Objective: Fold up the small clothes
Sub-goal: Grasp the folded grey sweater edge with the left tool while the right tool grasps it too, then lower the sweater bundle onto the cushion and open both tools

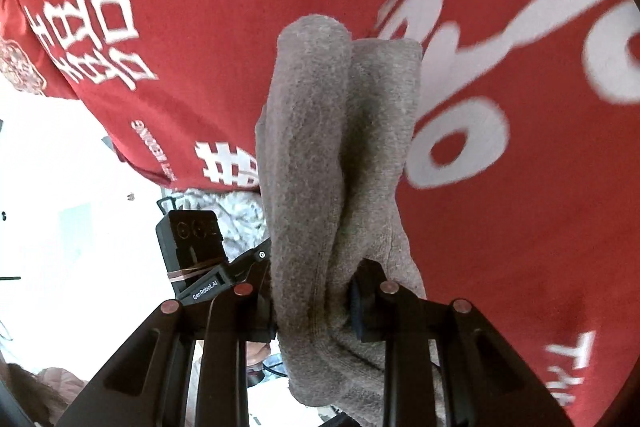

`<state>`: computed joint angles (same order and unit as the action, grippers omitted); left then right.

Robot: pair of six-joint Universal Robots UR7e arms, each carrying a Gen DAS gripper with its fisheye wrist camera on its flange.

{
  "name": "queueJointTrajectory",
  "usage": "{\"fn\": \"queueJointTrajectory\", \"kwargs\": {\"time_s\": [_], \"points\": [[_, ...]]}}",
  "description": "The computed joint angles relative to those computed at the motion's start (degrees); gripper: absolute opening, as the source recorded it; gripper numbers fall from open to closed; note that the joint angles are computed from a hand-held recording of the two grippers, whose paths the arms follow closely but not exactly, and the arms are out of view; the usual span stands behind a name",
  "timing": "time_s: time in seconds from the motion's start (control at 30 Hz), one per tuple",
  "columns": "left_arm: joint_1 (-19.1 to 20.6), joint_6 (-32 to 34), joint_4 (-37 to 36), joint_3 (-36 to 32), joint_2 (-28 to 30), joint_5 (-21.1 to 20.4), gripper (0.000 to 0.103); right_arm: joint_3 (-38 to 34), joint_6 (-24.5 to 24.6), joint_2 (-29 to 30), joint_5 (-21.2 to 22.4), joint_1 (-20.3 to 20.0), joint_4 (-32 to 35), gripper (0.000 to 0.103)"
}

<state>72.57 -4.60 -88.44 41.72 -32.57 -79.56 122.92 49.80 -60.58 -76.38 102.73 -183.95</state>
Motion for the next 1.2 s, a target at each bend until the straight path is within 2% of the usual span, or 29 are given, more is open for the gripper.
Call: {"fn": "queueJointTrajectory", "kwargs": {"time_s": [0.17, 0.27, 0.33, 0.4, 0.53, 0.57, 0.63, 0.67, 0.7, 0.73, 0.8, 0.83, 0.87, 0.9, 1.1, 1.2], "points": [[2.7, 0.2, 0.7, 1.3, -1.9, 2.9, 0.051, -3.8, 1.7, 6.6, -0.1, 1.6, 0.2, 0.028], [4.1, -0.8, 1.0, 1.9, -1.8, 5.2, 0.051, -7.5, 1.7, 8.8, -2.7, 2.5, 5.4, 0.029], [4.7, -1.2, 0.8, 2.6, -2.1, 7.1, 0.051, -8.9, 0.6, 8.4, -5.4, 2.9, 9.7, 0.029], [5.3, -1.1, 0.0, 3.0, -2.8, 6.3, 0.051, -9.9, 0.1, 7.3, -8.5, 3.5, 13.4, 0.031], [4.7, 0.7, -2.1, 4.8, -4.8, 10.3, 0.051, -13.6, 1.1, 4.1, -20.6, 5.9, 30.8, 0.034], [4.1, 1.0, -3.4, 6.2, -5.5, 12.2, 0.051, -15.0, 1.6, 4.1, -22.1, 6.4, 33.4, 0.034], [3.1, 2.2, -5.8, 8.3, -6.8, 16.3, 0.051, -14.7, 2.5, 3.2, -22.7, 6.8, 33.5, 0.034], [3.2, 2.6, -5.9, 8.1, -7.0, 16.8, 0.051, -14.2, 2.8, 2.7, -22.8, 7.0, 32.9, 0.037], [3.3, 2.8, -5.7, 7.6, -7.2, 16.6, 0.051, -13.7, 3.0, 2.4, -22.7, 7.0, 32.6, 0.046], [3.4, 2.7, -5.7, 7.4, -7.4, 15.9, 0.051, -13.3, 3.1, 2.3, -22.4, 7.0, 32.3, 0.051], [3.0, 2.9, -6.0, 7.8, -7.8, 15.6, 0.051, -13.5, 3.6, 3.2, -20.2, 6.6, 32.5, 0.051], [2.6, 3.0, -6.5, 8.4, -7.8, 15.8, 0.051, -13.4, 3.6, 3.4, -19.0, 6.3, 32.9, 0.043], [2.3, 3.1, -6.9, 9.3, -7.9, 16.1, 0.051, -13.4, 3.2, 3.6, -18.8, 6.4, 33.6, 0.031], [2.1, 3.3, -7.1, 10.2, -8.1, 16.7, 0.051, -14.3, 2.7, 4.1, -19.8, 6.8, 35.4, 0.012], [1.9, 3.3, -9.5, 16.7, -9.3, 20.6, 0.051, -20.1, 0.8, 7.2, -28.3, 9.1, 48.4, 0.01], [2.0, 3.1, -10.7, 17.9, -9.5, 21.9, 0.051, -21.7, -1.9, 8.8, -31.3, 9.8, 51.0, 0.01]]}}
